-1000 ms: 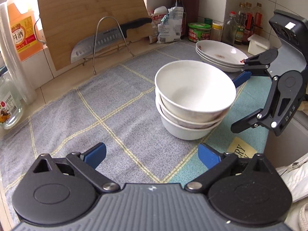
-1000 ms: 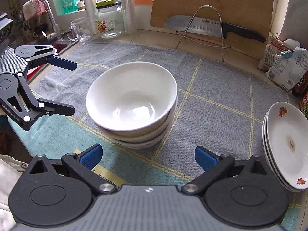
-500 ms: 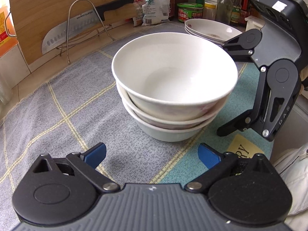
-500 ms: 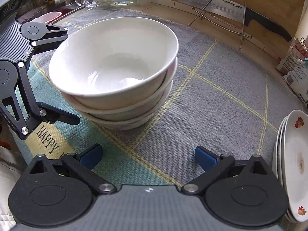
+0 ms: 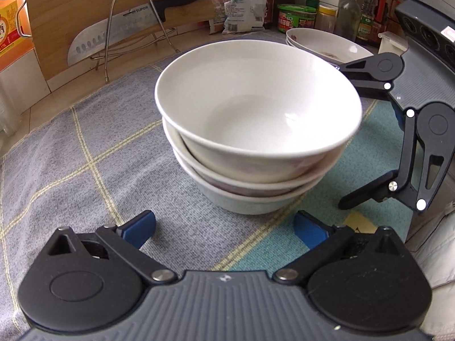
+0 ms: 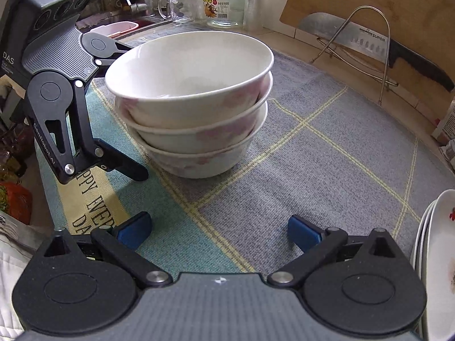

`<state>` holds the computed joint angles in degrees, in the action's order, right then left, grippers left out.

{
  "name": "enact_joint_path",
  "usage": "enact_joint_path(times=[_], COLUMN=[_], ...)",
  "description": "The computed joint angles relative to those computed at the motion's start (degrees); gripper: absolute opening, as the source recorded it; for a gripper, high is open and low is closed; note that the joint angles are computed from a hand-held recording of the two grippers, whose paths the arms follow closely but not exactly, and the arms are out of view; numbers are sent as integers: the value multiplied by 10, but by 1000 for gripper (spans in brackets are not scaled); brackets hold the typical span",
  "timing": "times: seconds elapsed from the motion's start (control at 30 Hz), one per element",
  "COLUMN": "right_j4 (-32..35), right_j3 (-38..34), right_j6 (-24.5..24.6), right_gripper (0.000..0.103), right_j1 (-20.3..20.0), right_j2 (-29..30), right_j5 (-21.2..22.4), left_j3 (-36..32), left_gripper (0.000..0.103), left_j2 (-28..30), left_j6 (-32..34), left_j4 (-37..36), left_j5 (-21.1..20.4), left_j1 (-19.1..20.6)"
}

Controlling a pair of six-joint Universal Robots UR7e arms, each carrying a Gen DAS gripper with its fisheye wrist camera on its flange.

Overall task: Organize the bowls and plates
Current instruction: 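Grasp the stack of three bowls with both tools from opposite rims, then lift and carry the bowl stack with both tools over the plate stack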

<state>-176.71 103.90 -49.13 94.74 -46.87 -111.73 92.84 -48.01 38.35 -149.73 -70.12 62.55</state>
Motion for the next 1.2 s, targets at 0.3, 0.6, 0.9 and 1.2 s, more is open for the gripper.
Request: enact_joint_path(times=[0.3,0.6,0.9,1.2], right_j4=[29,62,159,225], right_j3=[-22,-79,-141,-177], right_j6=[1,-62,-93,-87], right_gripper=[103,102,84,83], right_j1=[5,19,35,36], right_j2=[7,35,57,64], right_j5=[-9,-15,-25,-30], left_j3=[-23,-71,-131,-186], left_gripper=[103,100,83,80], left_j2=[5,18,31,53], left_j6=[61,173,262,265], left_j4=[26,89,182,248], left_j5=[-48,-97,-154,-175], left_j1=[16,32,46,57])
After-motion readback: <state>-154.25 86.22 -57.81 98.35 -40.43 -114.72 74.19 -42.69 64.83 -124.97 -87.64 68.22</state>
